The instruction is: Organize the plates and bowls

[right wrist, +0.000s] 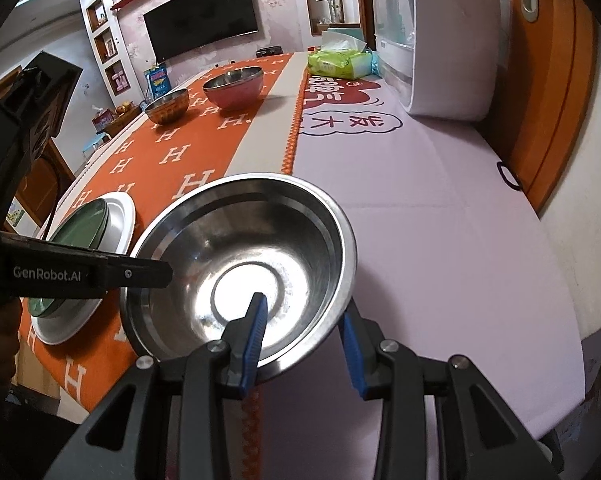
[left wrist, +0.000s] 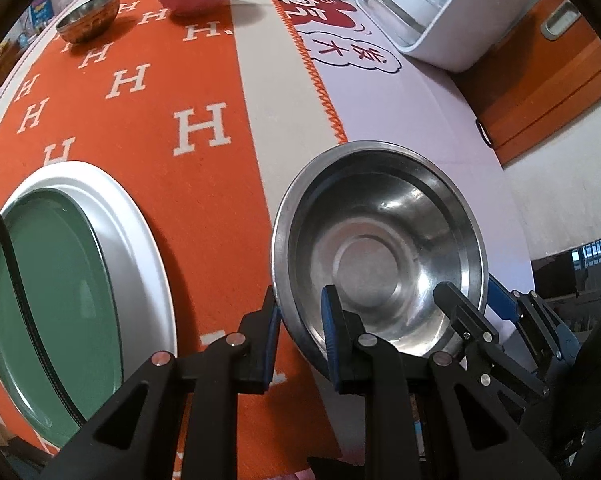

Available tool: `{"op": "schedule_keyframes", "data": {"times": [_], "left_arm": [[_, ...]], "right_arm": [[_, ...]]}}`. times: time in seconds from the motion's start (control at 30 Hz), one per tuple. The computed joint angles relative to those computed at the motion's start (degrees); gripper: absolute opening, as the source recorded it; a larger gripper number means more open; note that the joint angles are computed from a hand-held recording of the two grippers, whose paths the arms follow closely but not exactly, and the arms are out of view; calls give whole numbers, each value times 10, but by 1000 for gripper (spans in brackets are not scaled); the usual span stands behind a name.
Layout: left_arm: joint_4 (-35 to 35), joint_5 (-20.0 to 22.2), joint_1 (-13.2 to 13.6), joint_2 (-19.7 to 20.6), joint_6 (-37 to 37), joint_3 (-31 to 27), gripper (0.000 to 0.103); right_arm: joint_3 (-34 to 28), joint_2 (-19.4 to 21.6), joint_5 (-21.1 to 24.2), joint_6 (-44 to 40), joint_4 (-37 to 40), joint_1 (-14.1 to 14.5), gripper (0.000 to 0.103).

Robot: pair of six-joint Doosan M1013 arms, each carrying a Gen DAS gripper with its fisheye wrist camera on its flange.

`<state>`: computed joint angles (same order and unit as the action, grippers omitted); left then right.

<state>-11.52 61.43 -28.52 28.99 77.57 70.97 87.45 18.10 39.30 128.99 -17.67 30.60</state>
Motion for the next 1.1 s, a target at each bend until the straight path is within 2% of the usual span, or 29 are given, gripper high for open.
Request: {"op": "schedule_keyframes", "data": {"times": [0.23,0.33,0.47,0.53,0.57,0.73,0.8,1.1], "left_arm": [[19,-34,3,-17,-23,15,23],[14,-47,10,-25,-30,23,25],[22,-63,16,-37,-36,33,33],[22,-62,21,-42,-34,36,43],[19,-62,24,-45,-33,38,51],[13,-62,43,-62,-12,49,60],[14,-55,52,-68,-3,50,69],[30,-54,95,-101,57,70,75]], "right_arm": [[-16,9,18,-21,15,-7,38],[-24,12,26,-15,5,-8,49],[-38,15,37,5,-13,-8,56],[-47,18,50,9,-15,-7,56],[-54,20,59,14,-18,-5,56],[-92,32,96,53,-45,7,60],[-104,36,103,62,-45,10,62],[-176,69,136,113,-79,45,65]]}}
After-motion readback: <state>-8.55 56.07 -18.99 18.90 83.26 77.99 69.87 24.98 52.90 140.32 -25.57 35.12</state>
